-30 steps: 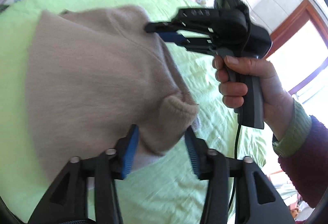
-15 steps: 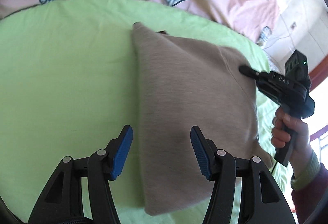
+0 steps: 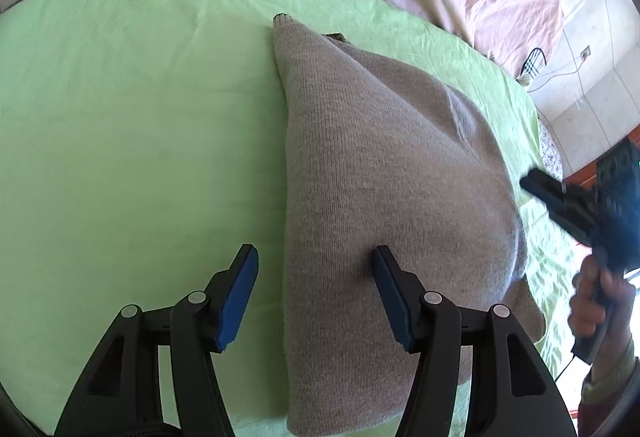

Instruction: Fold small clothes

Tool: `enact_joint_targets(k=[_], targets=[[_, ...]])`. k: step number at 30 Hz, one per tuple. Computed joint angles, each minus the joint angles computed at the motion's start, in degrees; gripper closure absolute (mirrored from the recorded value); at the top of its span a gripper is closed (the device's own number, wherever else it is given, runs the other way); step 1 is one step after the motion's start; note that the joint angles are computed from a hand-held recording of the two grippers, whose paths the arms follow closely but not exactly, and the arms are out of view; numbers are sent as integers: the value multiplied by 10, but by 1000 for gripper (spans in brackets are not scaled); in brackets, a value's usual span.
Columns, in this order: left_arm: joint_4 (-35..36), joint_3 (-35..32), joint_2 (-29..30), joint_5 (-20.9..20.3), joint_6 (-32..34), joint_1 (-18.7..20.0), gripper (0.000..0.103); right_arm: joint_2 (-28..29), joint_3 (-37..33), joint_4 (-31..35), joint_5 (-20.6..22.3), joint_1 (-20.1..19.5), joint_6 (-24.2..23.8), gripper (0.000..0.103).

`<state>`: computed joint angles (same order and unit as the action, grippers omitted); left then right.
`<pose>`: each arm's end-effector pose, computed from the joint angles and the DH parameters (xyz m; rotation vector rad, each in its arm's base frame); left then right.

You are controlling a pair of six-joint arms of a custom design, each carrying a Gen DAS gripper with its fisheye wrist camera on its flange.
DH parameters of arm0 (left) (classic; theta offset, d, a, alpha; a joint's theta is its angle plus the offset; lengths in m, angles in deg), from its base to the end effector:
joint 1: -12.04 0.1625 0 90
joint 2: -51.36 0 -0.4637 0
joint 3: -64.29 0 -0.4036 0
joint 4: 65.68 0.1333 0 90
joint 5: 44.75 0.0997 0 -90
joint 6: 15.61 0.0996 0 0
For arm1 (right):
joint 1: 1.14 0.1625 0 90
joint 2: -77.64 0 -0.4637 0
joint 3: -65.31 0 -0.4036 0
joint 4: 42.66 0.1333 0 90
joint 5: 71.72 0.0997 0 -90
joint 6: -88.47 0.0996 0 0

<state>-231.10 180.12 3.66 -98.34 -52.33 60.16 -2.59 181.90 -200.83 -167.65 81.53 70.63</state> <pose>-0.2382 -0.5539 0.0641 0.0637 2.6456 -0.6816 0.0530 -0.5519 0.3486 0.2173 -2.8176 0.7539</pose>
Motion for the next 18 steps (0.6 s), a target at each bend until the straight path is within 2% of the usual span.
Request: enact_joint_targets(k=[2, 6, 12, 15, 17, 18], targets=[[-3, -6, 3, -4, 6, 3, 42, -3, 5, 15, -4, -1, 11, 80], [0, -11, 4, -16, 8, 8, 41, -12, 38, -6, -28, -7, 21, 72], [-9, -2, 1, -27, 0, 8, 40, -12, 47, -5, -13, -18, 24, 72], [-12, -4, 2, -34, -4, 10, 40, -8, 36, 14, 22, -30, 38, 72], [-8, -7, 4, -37, -6, 9, 40, -3, 30, 25, 28, -33, 38, 73], [-6, -9, 4, -37, -6, 8, 40, -2, 28, 27, 25, -30, 34, 82]])
